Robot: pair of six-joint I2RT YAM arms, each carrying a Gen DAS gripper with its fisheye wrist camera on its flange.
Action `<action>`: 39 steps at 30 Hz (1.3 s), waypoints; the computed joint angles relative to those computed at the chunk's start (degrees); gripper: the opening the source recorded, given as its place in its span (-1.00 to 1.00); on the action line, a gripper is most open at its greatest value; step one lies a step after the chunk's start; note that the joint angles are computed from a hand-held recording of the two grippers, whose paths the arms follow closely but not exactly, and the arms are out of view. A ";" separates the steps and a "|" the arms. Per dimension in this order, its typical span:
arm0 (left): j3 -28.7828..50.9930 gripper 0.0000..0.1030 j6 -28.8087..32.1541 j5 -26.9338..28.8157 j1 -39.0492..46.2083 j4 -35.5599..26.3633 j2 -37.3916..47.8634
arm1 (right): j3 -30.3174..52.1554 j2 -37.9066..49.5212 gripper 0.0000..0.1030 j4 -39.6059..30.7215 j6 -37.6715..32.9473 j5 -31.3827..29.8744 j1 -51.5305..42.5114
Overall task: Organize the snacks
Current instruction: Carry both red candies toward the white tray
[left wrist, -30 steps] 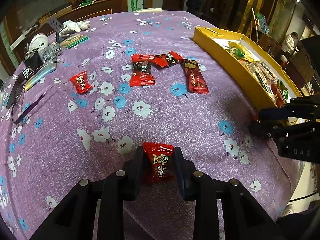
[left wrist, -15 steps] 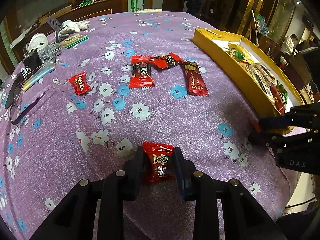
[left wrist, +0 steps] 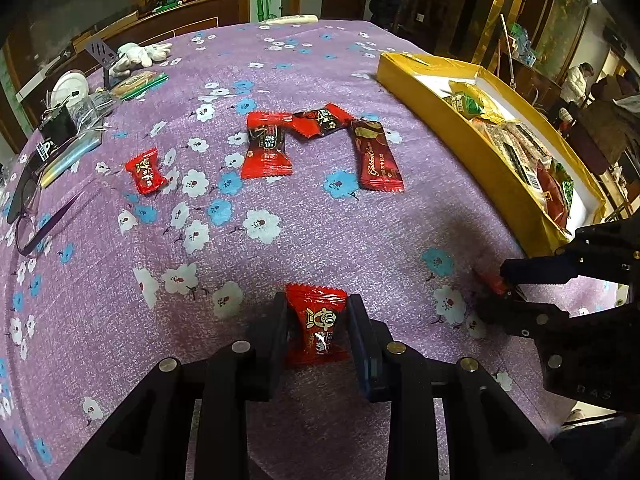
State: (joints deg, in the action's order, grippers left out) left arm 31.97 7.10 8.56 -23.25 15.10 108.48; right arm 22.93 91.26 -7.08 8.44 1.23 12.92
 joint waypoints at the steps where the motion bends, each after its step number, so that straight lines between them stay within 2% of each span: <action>1: -0.03 -0.42 0.03 -0.19 -0.13 0.12 0.04 | -0.18 0.22 -0.39 0.35 -0.20 -0.43 -0.36; 10: -0.50 -0.42 -0.07 -1.24 -0.99 -0.72 -0.87 | -0.82 1.10 -0.38 2.68 -0.29 -3.74 -3.23; 18: -0.97 -0.42 -0.41 -2.41 -3.16 -2.06 -3.12 | -6.53 -10.32 -0.46 2.63 -3.45 -9.69 -8.31; 26: -0.65 -0.42 -1.96 -4.38 -6.66 -3.56 -4.61 | -8.87 -17.03 -0.47 0.84 -5.29 -13.35 -14.91; 33: 0.72 -0.42 -4.26 -5.72 -10.31 -4.97 -5.72 | -10.00 -24.46 -0.46 -3.80 -11.32 -19.43 -26.02; 39: 3.49 -0.42 -7.26 -5.76 -12.83 -6.86 -5.86 | -8.35 -25.56 -0.46 -8.81 -18.83 -26.96 -40.09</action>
State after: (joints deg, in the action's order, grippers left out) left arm 35.47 -0.16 2.79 -36.08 8.23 102.61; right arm 14.58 65.70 -15.88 -10.40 -25.73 -27.17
